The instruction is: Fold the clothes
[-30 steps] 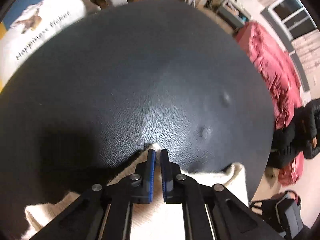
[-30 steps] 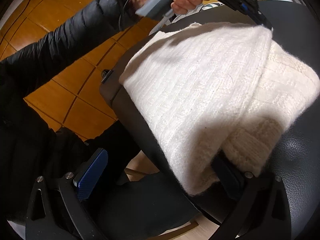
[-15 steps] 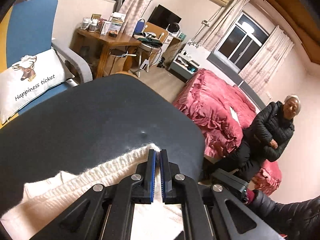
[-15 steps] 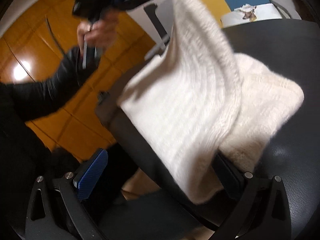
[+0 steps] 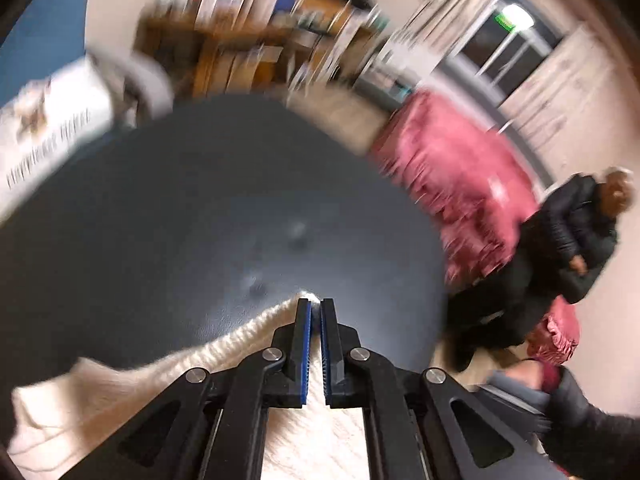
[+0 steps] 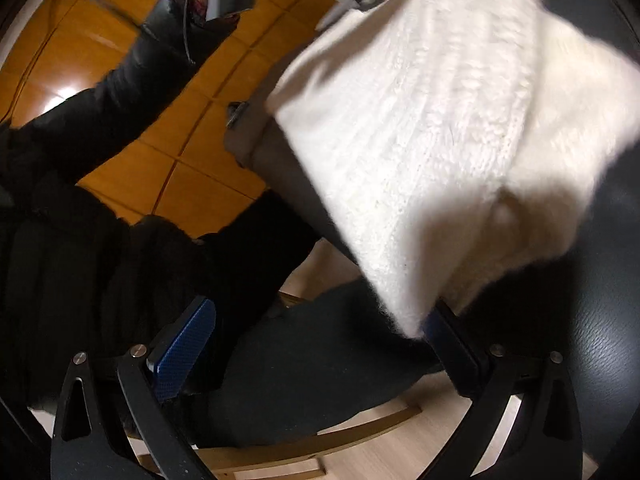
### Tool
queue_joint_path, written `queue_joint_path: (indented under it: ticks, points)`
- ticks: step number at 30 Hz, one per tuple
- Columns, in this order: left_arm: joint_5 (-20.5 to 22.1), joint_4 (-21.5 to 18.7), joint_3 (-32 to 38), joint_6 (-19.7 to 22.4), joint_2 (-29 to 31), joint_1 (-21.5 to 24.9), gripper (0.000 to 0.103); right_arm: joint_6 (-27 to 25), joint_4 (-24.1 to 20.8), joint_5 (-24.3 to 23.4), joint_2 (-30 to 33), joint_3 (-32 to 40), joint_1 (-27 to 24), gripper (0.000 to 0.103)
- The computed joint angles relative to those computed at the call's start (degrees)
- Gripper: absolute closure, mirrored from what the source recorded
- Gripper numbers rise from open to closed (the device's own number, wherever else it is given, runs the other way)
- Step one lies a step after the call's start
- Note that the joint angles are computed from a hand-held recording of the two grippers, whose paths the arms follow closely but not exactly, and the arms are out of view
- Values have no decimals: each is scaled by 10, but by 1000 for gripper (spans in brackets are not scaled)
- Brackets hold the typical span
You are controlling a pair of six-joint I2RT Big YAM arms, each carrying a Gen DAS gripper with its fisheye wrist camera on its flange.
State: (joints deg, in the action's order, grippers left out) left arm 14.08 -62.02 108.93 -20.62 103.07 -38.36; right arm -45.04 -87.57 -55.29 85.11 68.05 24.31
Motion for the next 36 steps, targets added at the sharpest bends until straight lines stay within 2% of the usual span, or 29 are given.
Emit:
queue_joint_path:
  ticks: [1,2,6,9,10,13,15,16,18,20,21,22,23,25,26,28,30,32,33,36]
  points:
    - [-18,-10,6,-9,18,0,100,-3,3,-13,-2,-5,-5,0]
    - [-13,-15,8,-21,34,5,99,-1,6,-19,-6,-11,-11,0]
    - [33,-22,7,-83,59,25,98,31,28,-34,-25,-32,-25,0]
    - [44,29,-48,-118,14,44,94,97,79,5,-63,-48,-37,0]
    - [35,48,-77,-119,-14,49,90,120,99,4,-81,-52,-46,0]
    - [11,95,-154,-119,-93,65,89,188,163,0,-132,-60,-71,0]
    - [-27,100,-219,-102,-147,58,89,249,238,-17,-164,-69,-64,0]
    - [-47,101,-249,-94,-174,54,89,290,290,-11,-177,-73,-48,0]
    - [-76,106,-306,-94,-217,47,88,347,359,16,-182,-80,-9,0]
    - [-116,94,-365,-109,-246,45,88,399,423,73,-166,-84,30,0]
    - [-118,113,-390,-107,-255,50,88,407,432,117,-154,-82,42,0]
    - [-113,148,-421,-106,-277,55,88,419,429,170,-135,-79,49,0]
    - [-106,155,-429,-103,-291,59,89,434,426,223,-115,-74,56,2]
    - [-58,182,-439,-67,-316,78,86,447,454,211,-120,-82,44,2]
    - [-62,184,-437,-40,-321,79,84,450,445,206,-118,-75,39,2]
    - [-90,175,-424,60,-326,85,83,459,430,204,-121,-61,30,2]
    - [-63,151,-400,125,-310,94,82,465,446,181,-129,-56,29,2]
    - [-21,125,-362,163,-273,98,80,477,465,167,-128,-50,28,1]
    - [-22,109,-334,176,-249,92,80,486,474,165,-123,-48,27,1]
    - [33,36,-278,224,-184,101,80,516,495,173,-110,-48,37,1]
